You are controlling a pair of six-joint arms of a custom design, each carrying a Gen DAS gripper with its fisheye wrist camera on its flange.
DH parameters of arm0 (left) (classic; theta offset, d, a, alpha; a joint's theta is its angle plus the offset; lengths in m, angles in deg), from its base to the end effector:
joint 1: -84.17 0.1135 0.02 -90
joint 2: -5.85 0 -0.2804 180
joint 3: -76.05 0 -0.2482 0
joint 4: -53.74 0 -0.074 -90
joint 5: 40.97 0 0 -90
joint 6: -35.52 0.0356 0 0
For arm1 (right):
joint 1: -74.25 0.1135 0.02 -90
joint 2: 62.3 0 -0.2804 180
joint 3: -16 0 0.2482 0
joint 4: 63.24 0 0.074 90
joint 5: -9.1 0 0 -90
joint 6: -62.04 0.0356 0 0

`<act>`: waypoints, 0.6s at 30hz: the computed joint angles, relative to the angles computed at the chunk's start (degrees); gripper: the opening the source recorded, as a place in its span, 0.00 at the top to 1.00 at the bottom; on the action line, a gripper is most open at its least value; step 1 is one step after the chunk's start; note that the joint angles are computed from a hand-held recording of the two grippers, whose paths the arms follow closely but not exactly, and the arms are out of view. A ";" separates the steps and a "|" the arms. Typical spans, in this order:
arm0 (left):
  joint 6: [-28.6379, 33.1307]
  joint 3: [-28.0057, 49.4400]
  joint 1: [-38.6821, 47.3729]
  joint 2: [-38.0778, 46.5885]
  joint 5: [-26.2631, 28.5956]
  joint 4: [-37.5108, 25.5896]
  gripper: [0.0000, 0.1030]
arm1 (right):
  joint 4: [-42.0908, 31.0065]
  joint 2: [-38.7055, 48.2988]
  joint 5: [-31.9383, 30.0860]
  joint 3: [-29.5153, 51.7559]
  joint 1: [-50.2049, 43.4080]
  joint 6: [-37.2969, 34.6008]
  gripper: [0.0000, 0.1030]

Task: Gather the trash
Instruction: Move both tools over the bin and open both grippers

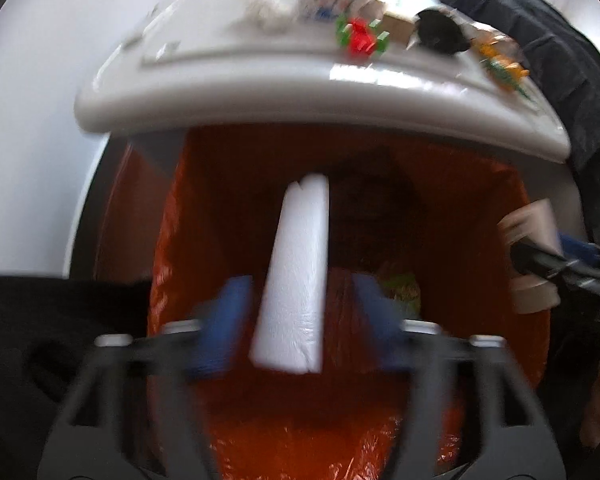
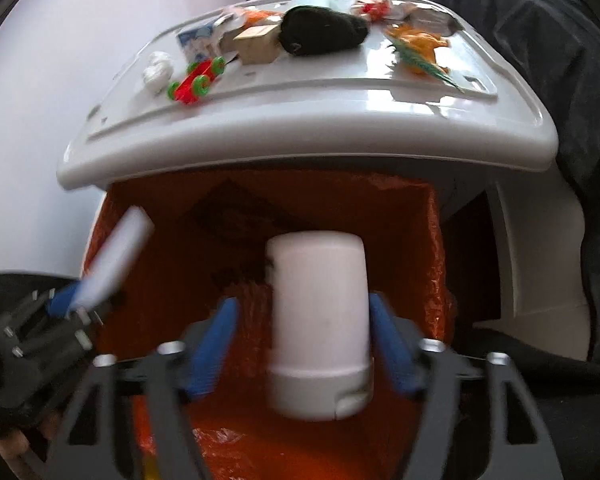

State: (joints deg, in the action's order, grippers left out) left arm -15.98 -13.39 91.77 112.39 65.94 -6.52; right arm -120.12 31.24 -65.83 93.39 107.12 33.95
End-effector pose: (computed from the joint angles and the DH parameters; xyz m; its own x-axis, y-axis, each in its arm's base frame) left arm 0.3623 0.0379 0.2090 -0.7896 0.4955 -0.3620 0.5540 0.8293 -0.0730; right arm 0.2632 0.1590 0.2207 -0.7844 0.5074 -0.3568 0.4920 0.8592 0.1404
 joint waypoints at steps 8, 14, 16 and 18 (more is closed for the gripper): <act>-1.79 0.77 0.10 0.50 1.70 -0.25 0.22 | -0.02 -6.97 2.94 -0.01 -6.71 -1.73 0.30; -0.80 -1.02 -0.73 -0.08 0.76 2.29 0.22 | 0.01 -2.83 1.01 9.18 -18.23 -13.40 0.30; -0.72 -1.43 -1.02 -0.49 0.60 3.03 0.22 | -0.68 -0.33 2.08 12.70 -20.36 -17.30 0.30; -0.59 -2.34 -1.16 -1.40 0.94 4.72 0.22 | -2.35 1.67 3.52 15.11 -22.48 -19.17 0.30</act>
